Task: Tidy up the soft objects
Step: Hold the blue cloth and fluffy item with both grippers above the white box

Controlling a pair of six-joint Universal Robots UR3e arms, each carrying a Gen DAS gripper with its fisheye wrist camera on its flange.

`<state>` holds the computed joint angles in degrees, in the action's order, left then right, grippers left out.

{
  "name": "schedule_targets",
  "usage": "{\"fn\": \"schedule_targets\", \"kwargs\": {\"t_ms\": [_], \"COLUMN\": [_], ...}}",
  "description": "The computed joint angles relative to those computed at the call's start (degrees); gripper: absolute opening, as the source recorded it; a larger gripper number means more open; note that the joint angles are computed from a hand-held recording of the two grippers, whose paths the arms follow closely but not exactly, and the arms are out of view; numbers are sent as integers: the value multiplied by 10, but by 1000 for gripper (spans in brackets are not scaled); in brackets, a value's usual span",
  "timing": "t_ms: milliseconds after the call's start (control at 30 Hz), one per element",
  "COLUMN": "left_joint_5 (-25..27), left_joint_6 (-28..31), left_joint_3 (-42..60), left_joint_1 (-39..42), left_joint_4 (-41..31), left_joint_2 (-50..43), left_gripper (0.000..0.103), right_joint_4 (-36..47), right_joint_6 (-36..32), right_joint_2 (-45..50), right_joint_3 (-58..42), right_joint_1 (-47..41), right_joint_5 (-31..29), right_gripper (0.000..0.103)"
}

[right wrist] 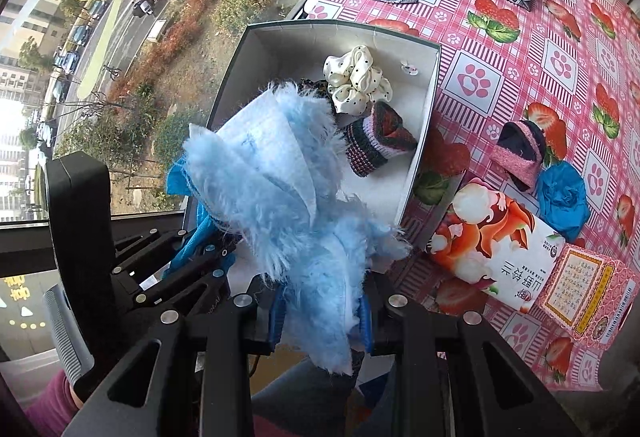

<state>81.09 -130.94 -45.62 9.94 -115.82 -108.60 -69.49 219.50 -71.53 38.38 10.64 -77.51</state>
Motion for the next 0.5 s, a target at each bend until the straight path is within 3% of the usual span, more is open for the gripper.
{"fn": "schedule_targets", "kwargs": {"t_ms": [500], "left_joint_5": [12], "left_joint_6": [-10], "left_joint_3": [-13], "left_joint_1": [-1], "left_joint_4": [19], "left_joint_2": [-4], "left_gripper": [10], "right_joint_4": [-10], "right_joint_6": [-1], "right_joint_2": [13], "right_joint_3": [4], "right_joint_1": [2], "right_joint_5": [6], "right_gripper": [29]}}
